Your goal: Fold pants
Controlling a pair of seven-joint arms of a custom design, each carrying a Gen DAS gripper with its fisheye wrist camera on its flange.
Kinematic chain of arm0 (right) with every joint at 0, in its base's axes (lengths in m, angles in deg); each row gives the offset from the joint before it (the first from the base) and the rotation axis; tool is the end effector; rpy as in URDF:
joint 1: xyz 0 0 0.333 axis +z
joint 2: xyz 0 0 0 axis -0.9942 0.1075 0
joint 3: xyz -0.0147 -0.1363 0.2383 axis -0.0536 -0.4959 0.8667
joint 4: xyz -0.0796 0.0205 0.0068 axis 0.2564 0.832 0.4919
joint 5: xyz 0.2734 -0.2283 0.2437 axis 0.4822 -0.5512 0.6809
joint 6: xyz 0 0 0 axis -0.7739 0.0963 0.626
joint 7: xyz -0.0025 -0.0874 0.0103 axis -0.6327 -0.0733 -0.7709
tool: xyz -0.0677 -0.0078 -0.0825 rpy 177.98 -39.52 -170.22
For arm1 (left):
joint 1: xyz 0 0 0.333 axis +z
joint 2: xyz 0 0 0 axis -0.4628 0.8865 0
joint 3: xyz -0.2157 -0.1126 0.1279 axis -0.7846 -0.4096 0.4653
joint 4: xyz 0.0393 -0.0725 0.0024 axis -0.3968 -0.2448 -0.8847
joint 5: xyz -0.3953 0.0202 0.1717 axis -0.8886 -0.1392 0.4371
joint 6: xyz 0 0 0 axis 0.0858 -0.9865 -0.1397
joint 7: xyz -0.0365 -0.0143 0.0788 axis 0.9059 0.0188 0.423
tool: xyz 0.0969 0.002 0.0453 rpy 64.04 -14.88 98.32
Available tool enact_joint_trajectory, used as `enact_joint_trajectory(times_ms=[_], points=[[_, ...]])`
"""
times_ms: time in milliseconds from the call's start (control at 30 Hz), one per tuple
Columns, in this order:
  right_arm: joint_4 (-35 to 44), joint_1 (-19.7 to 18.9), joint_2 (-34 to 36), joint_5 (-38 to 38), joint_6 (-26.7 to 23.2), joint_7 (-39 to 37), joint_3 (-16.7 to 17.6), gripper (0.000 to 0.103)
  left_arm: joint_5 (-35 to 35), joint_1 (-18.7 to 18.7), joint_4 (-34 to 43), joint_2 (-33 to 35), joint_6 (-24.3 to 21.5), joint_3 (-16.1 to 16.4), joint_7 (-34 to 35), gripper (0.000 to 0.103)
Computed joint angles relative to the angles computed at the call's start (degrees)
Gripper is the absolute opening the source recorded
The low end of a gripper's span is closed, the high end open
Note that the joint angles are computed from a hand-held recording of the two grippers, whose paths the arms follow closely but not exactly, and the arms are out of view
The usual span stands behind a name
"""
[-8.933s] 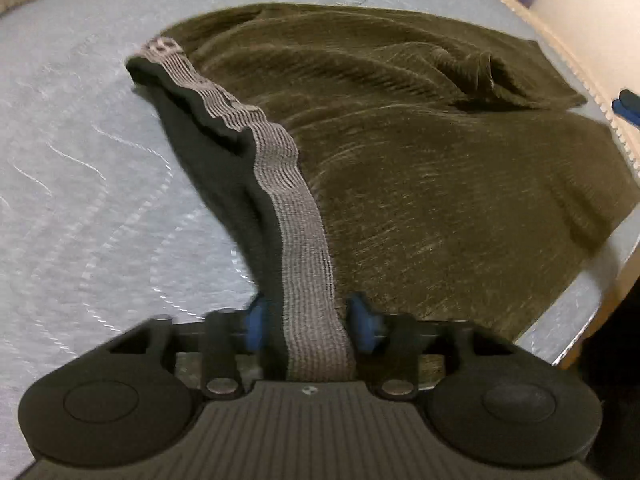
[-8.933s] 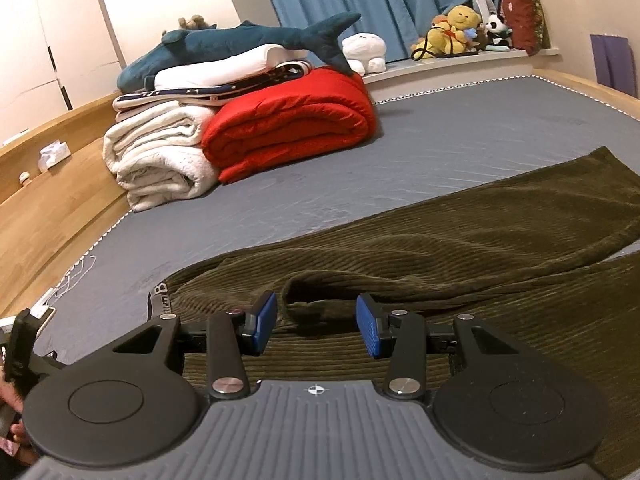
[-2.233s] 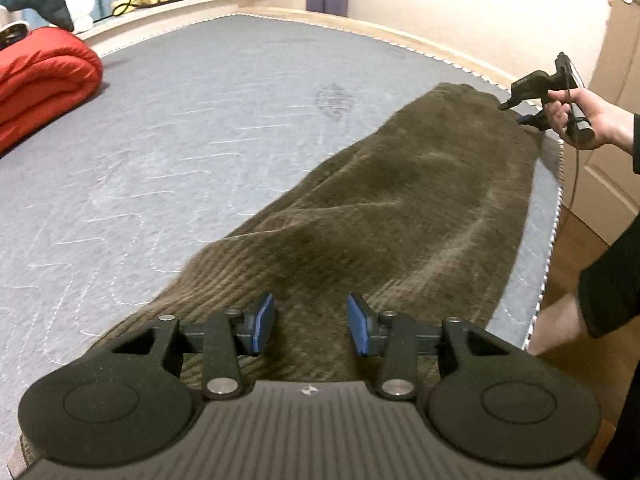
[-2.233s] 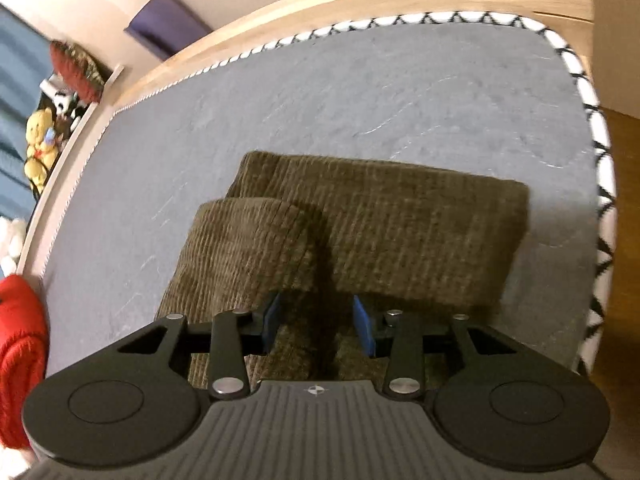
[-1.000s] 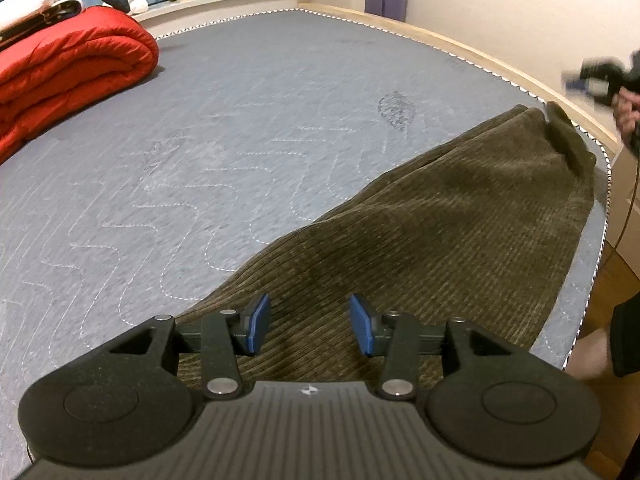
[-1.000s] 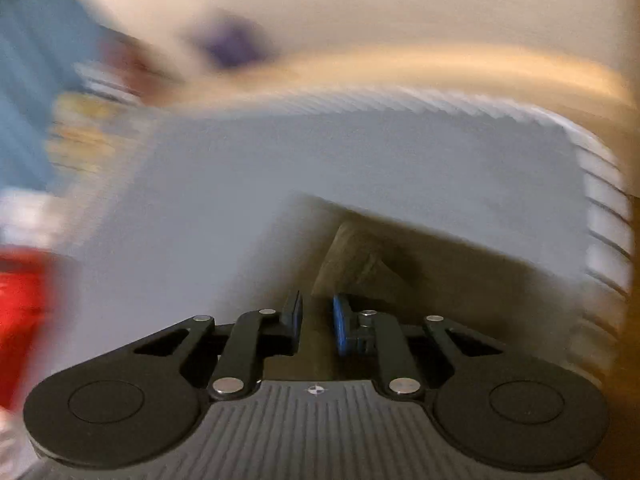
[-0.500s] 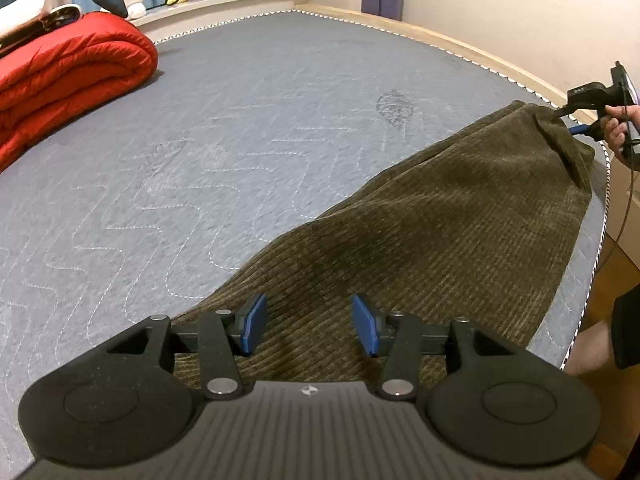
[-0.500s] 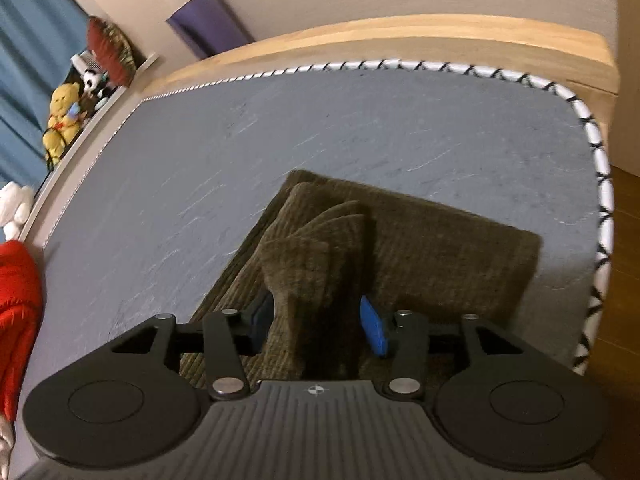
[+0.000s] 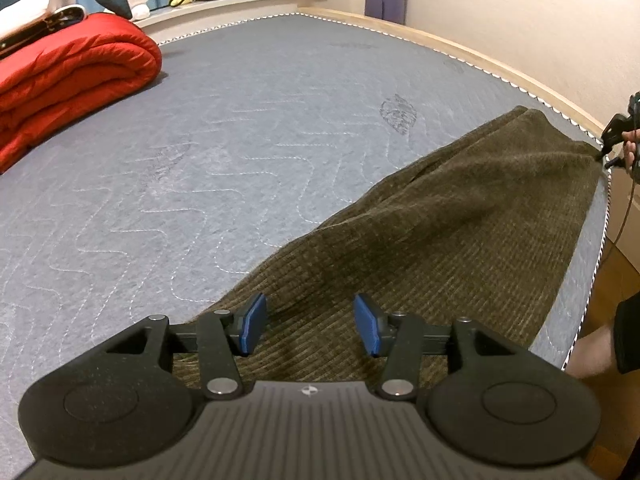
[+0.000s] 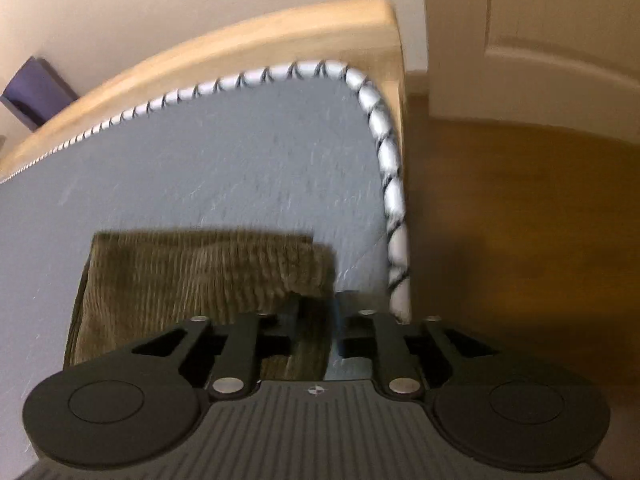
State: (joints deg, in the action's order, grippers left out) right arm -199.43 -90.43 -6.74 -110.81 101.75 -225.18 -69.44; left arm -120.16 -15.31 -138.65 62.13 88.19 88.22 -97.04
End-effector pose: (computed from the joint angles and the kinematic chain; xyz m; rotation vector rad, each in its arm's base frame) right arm 0.3859 0.0107 0.3028 0.1436 2.7920 -0.6295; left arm 0.5886 0.1277 0.3810 -1.0311 2.4472 -0.8475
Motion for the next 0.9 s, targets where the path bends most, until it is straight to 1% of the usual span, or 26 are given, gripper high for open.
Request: enact_joint_trajectory(times_ms=[33, 67, 100, 133, 167, 200, 233, 267, 333, 367, 400, 433, 500, 600, 667, 700, 733, 767, 800, 833, 867, 900], points=[[1.3, -0.4, -0.2, -1.6, -2.8, 0.6, 2.0, 0.025, 0.0, 0.0, 0.1, 0.0, 0.1, 0.0, -0.2, 0.055], [4.0, -0.5, 0.5, -3.8, -8.4, 1.1, 4.8, 0.027, -0.1, 0.0, 0.3, 0.2, 0.3, 0.0, -0.4, 0.055], [6.3, -0.4, 1.5, -6.2, -12.4, 1.1, 6.3, 0.034, -0.1, 0.0, 0.6, 0.3, 0.6, 0.0, -0.8, 0.055], [7.0, 0.2, 1.1, -8.4, -13.9, 1.4, 7.0, 0.037, -0.1, 0.1, 1.0, 0.7, 1.2, -0.1, -1.4, 0.055], [7.6, 0.2, 1.2, -12.0, -12.5, 2.4, 7.6, 0.04, 0.0, 0.1, 1.5, 1.1, 1.6, -0.1, -2.4, 0.055], [7.8, 0.2, 1.5, -15.2, -9.3, 3.1, 7.2, 0.042, 0.2, 0.2, 2.4, 1.7, 1.8, -0.1, -3.4, 0.055], [8.1, 0.2, 2.4, -18.3, -4.8, 3.1, 6.0, 0.043, 0.4, 0.4, 3.3, 2.4, 2.2, -0.2, -4.4, 0.055], [8.9, -0.2, 4.5, -22.5, 2.8, 2.9, 4.1, 0.046, 0.6, 0.5, 4.1, 3.0, 2.7, -0.4, -5.7, 0.055], [12.3, -1.3, 10.9, -27.6, 14.3, 3.3, 1.5, 0.047, 1.0, 0.9, 6.0, 4.4, 3.1, -0.7, -8.1, 0.056], [14.9, -1.6, 14.8, -28.6, 17.8, 3.1, 0.4, 0.047, 1.1, 1.2, 6.8, 5.0, 3.3, -0.9, -9.2, 0.056], [17.3, -1.1, 18.4, -27.9, 19.5, 2.0, -0.7, 0.05, 1.2, 1.4, 7.7, 5.6, 3.5, -1.1, -10.2, 0.056], [19.9, -0.2, 22.0, -26.1, 20.2, 0.0, -1.9, 0.051, 1.4, 1.6, 8.6, 6.3, 3.8, -1.3, -11.2, 0.056], [24.7, 2.1, 28.1, -21.9, 18.9, -3.3, -3.8, 0.055, 1.9, 2.1, 10.0, 7.4, 4.1, -1.8, -12.7, 0.056], [30.4, 4.7, 34.2, -17.6, 15.6, -5.8, -5.9, 0.06, 2.7, 3.0, 12.2, 9.0, 3.8, -2.3, -14.6, 0.056], [33.2, 6.5, 36.8, -16.8, 13.0, -6.4, -7.0, 0.065, 3.3, 3.7, 12.9, 9.5, 3.6, -2.6, -15.5, 0.056], [34.6, 7.4, 37.7, -16.3, 11.0, -7.8, -7.4, 0.065, 3.5, 4.0, 13.4, 9.8, 3.3, -2.7, -15.7, 0.056], [37.0, 8.6, 39.3, -15.0, 7.4, -10.2, -7.5, 0.062, 3.9, 4.3, 13.8, 10.1, 2.9, -2.7, -15.9, 0.056], [38.8, 9.8, 40.1, -13.4, 3.6, -12.6, -7.7, 0.05, 4.1, 4.6, 14.0, 10.3, 2.8, -2.8, -15.9, 0.056], [40.8, 10.7, 41.6, -12.3, 0.4, -15.0, -8.1, 0.034, 4.3, 4.8, 14.1, 10.4, 2.6, -3.0, -16.0, 0.056], [43.1, 12.0, 43.0, -12.5, -3.1, -16.5, -8.3, 0.021, 4.6, 4.9, 14.6, 10.7, 2.2, -3.0, -16.3, 0.056], [44.1, 13.0, 43.6, -13.1, -4.5, -16.8, -8.9, 0.006, 4.9, 5.2, 15.1, 11.1, 1.8, -3.1, -16.6, 0.056], [45.3, 13.9, 44.2, -13.0, -6.5, -17.4, -9.4, 0.004, 5.0, 5.4, 15.5, 11.4, 1.6, -3.1, -16.8, 0.056]])
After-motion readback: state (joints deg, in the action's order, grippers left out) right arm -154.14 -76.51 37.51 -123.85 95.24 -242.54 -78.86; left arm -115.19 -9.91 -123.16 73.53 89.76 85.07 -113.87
